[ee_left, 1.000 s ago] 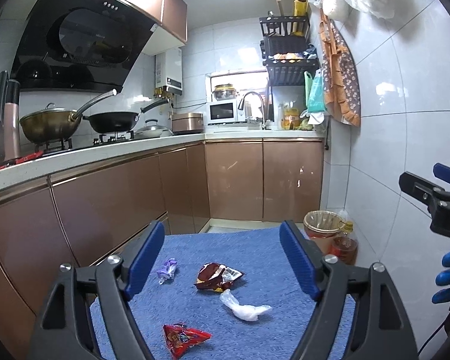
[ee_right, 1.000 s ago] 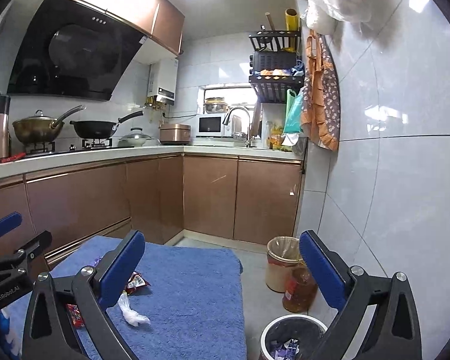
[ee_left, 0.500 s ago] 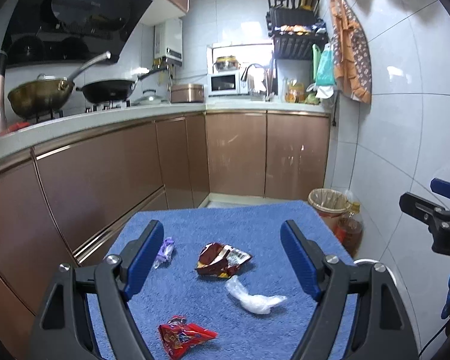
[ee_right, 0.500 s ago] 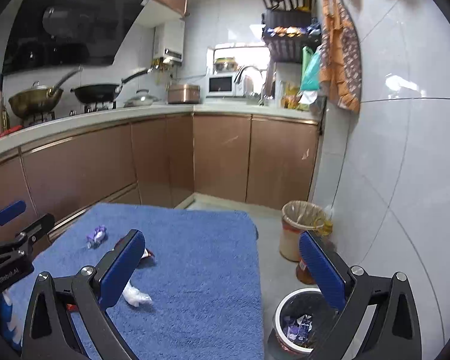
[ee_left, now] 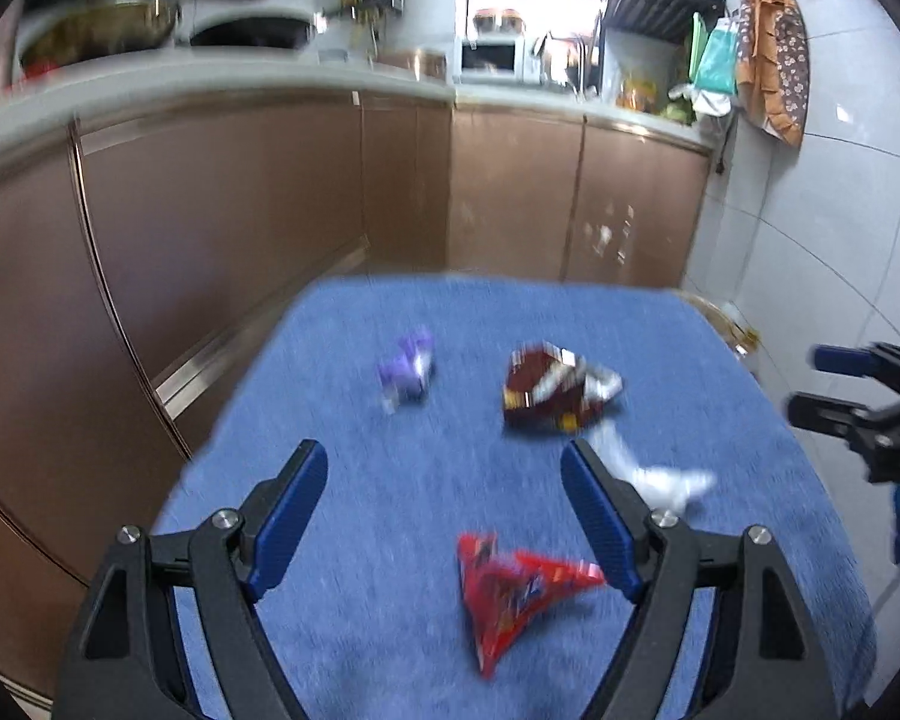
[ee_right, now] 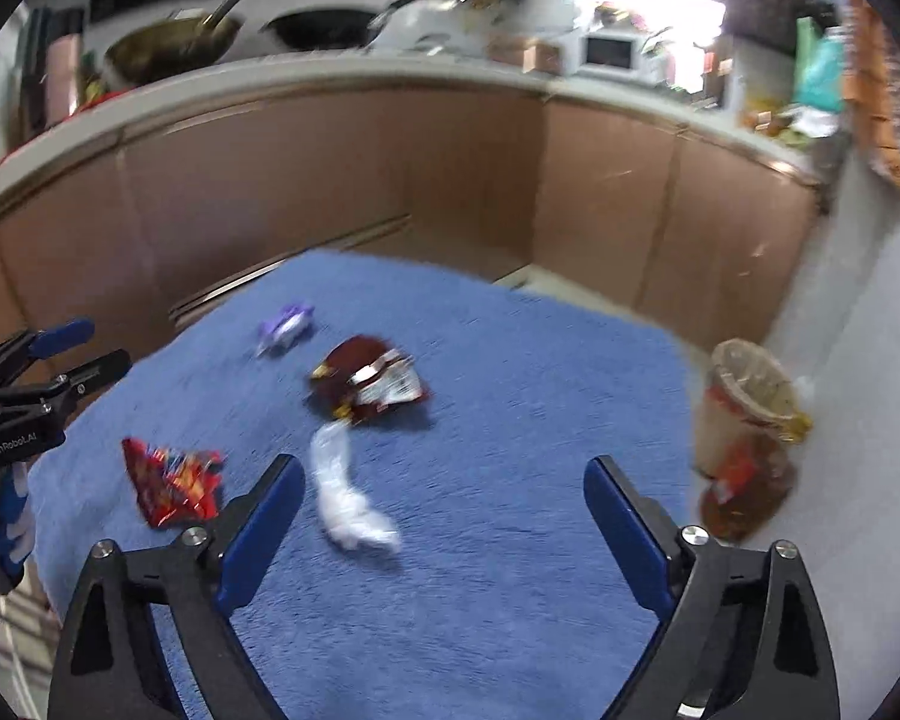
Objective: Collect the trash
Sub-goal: 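Grasp red snack wrapper with left tool while right tool grasps clear plastic bag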
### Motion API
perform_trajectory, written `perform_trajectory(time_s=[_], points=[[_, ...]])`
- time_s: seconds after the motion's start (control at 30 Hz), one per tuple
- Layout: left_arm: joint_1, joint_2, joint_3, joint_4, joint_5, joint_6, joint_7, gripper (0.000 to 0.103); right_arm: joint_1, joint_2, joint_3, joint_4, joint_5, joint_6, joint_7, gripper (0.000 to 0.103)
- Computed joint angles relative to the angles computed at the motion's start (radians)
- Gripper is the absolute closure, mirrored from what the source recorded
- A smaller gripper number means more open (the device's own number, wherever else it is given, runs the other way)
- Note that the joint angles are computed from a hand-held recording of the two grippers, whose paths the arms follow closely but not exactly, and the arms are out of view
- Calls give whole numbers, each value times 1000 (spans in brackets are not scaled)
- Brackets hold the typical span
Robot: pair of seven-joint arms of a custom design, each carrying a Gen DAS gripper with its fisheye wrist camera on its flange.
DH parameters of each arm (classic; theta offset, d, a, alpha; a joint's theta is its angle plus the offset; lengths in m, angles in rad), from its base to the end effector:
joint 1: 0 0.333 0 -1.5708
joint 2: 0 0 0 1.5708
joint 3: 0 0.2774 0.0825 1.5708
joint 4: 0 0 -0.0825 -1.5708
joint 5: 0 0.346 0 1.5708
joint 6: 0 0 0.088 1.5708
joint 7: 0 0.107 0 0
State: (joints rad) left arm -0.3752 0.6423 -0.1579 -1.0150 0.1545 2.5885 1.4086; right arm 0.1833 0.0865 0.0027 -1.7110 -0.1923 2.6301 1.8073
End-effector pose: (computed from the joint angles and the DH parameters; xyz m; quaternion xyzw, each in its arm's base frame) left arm 0.6414 -0.3300 0.5681 -0.4993 0.7390 -0.3956 0.2192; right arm 0.5889 0.1155 0.5975 -0.6690 0.6202 -0.2830 0.2963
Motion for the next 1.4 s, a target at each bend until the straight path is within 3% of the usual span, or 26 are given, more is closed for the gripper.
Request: perform_trajectory(time_s=[0.2,0.3,0.5,0.57,0.63,0.73,0.8,0.87,0.9,1.23,1.4], points=[[89,-28,-106,-115,-157,-23,147,24,-4,148,32,143,161,-95,-178,25],[87,-15,-112,-111,-193,-52,188,25,-1,210,34,213,200,-147,-220,33],[81,40,-122,-38,-252,-122,228,34,-3,268,34,260,245,-190,-280,39],[74,61,-120,-5,-260,-144,235,41,-6,284,35,272,261,-198,-294,42],[67,87,-119,36,-268,-179,235,58,-9,299,36,284,274,-206,-307,46],[63,110,-118,64,-285,-199,224,71,-14,318,38,303,292,-224,-325,54],[65,111,-120,67,-296,-198,225,78,-19,329,43,314,308,-238,-341,69],[61,101,-114,53,-295,-185,218,91,-23,334,45,318,322,-246,-352,73],[61,96,-114,50,-296,-186,215,96,-24,329,45,309,327,-238,-359,74],[65,-23,-125,-62,-294,-91,238,96,-34,130,46,79,404,-54,-400,75],[24,1,-126,41,-268,-115,255,96,-35,-18,23,-69,405,49,-369,75]])
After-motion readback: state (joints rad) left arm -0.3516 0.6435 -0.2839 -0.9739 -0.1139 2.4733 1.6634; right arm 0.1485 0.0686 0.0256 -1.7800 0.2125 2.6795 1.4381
